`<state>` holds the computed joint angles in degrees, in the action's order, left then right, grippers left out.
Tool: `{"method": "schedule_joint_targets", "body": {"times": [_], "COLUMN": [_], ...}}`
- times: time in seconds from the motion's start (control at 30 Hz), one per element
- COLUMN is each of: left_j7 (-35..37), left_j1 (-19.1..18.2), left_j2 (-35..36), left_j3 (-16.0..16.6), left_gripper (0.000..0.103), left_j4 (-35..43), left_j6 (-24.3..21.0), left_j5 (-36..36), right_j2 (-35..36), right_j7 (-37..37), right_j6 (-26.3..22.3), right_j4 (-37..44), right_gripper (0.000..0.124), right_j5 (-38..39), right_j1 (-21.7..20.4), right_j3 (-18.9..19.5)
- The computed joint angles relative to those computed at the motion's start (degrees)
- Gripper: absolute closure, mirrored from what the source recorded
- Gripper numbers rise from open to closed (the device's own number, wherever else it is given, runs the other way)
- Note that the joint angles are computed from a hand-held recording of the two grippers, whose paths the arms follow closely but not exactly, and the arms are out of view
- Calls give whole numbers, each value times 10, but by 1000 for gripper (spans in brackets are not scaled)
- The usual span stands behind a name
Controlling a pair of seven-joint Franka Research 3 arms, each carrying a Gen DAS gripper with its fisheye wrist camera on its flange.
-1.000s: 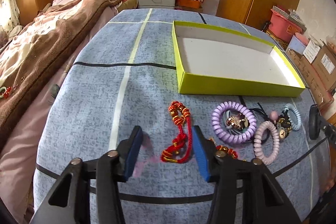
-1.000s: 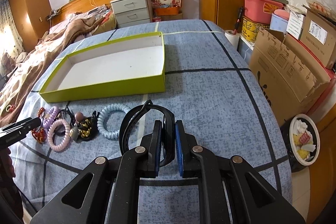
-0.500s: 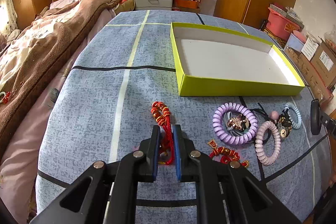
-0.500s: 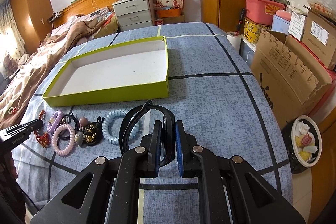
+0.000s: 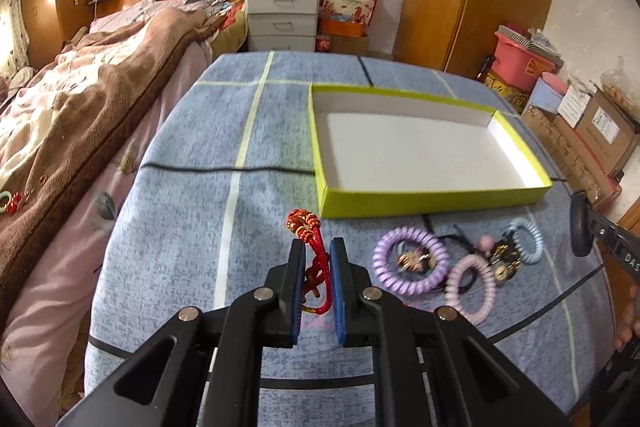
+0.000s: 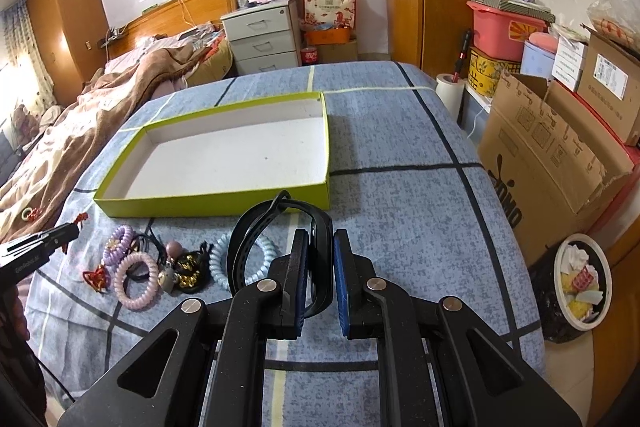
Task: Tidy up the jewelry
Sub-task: 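Carry the black band and red tassel over the yellow box with both grippers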
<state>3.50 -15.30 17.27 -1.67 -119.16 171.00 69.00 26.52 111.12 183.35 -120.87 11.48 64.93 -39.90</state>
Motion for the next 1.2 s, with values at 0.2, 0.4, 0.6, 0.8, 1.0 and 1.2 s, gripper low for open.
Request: {"method": "schedule_joint_targets", "body": {"times": [0.2,0.4,0.6,0.8,1.0,1.2], "left_j7": [18,84,176,281,366,432], "left_j1": [7,16,17,38,39,39], "left_j2": [1,29,62,109,156,193], "left_j3": [-5,-9,-12,-43,-55,-63], "left_gripper": [90,90,90,90,90,90], "left_j4": [24,62,104,153,209,253], "left_j6": [2,29,41,37,10,-18], "left_j5": [-4,-64,-156,-261,-329,-395], "right_j2": [0,6,41,85,144,182], "right_j7": [-16,-30,-17,-18,-20,-28], "right_j6": [-2,-22,-61,-113,-186,-226], "right_j4": [25,84,164,251,351,414], "right_gripper": [111,111,111,111,111,111], "right_j5": [-6,-36,-74,-101,-130,-147], "right_j1": [-18,-112,-179,-255,-319,-357], "right_j3": [11,96,145,211,269,310]}}
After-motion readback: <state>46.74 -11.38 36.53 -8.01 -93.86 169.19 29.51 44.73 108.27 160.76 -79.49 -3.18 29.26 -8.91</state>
